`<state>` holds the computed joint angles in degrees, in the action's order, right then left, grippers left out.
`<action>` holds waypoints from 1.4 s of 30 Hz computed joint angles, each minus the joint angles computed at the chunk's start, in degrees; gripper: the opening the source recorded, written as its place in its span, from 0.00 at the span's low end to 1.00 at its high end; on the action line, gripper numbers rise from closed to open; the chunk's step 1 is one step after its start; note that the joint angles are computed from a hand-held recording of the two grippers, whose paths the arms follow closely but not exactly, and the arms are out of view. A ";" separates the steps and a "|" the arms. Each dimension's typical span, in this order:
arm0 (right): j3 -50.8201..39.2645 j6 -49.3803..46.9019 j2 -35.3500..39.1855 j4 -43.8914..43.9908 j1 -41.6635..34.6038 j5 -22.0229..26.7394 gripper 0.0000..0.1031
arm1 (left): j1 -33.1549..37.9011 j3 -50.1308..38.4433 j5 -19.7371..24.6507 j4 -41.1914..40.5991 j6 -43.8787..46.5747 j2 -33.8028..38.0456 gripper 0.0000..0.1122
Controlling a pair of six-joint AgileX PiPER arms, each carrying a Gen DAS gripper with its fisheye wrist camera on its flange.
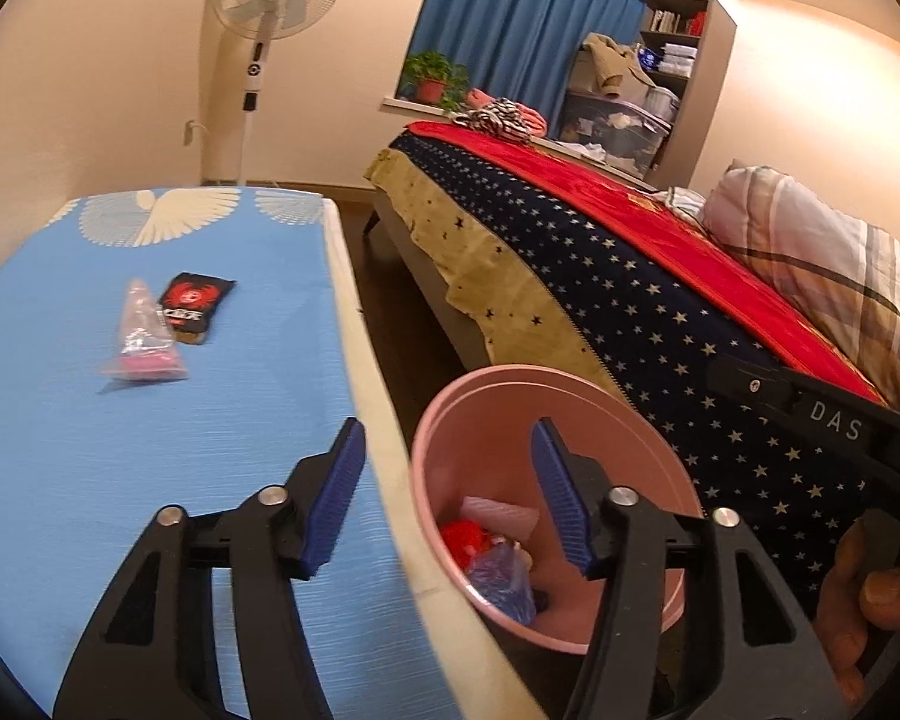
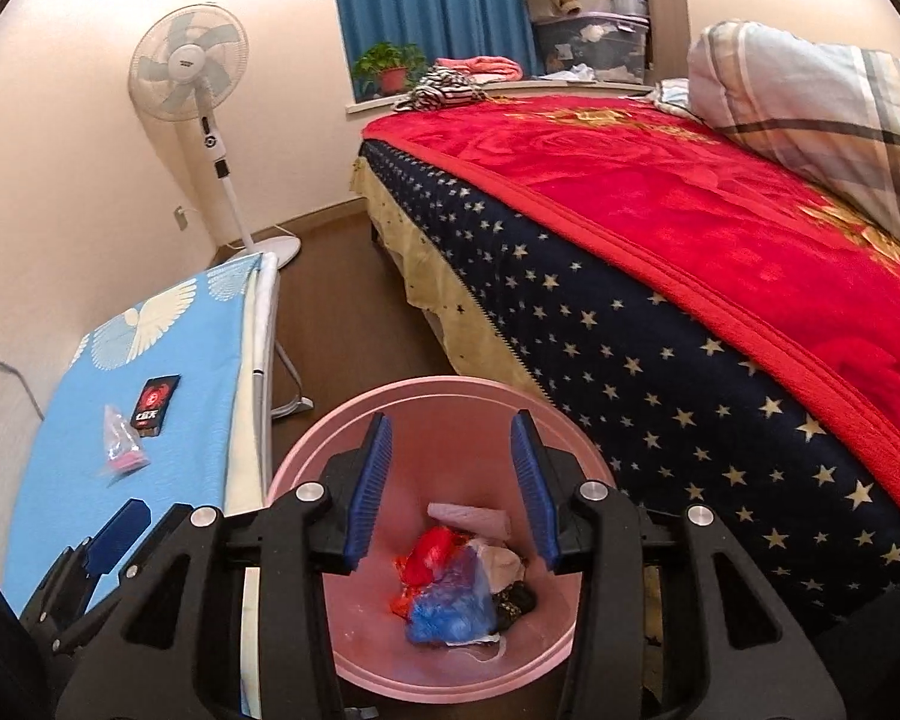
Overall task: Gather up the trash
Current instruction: 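Open both tools over the pink bin to drop the bubble wrap and red bag, then move both open tools toward the clear bag and black crab-logo wrapper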
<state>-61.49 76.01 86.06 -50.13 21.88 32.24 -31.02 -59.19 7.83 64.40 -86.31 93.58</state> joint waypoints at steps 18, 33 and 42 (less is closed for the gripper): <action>-3.41 3.19 4.81 -4.58 2.88 -11.49 0.35 | 7.76 4.71 5.85 16.84 -17.94 -2.91 0.30; -15.02 -20.02 15.54 18.94 2.98 -17.17 0.30 | 19.10 1.41 2.35 11.96 -14.17 1.32 0.30; -22.68 -38.18 21.13 37.44 2.61 -15.65 0.30 | 23.04 -7.53 0.74 -18.88 15.17 9.39 0.41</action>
<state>-84.17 37.84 107.19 -12.69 24.49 16.59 -7.98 -66.71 8.57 45.53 -71.14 102.97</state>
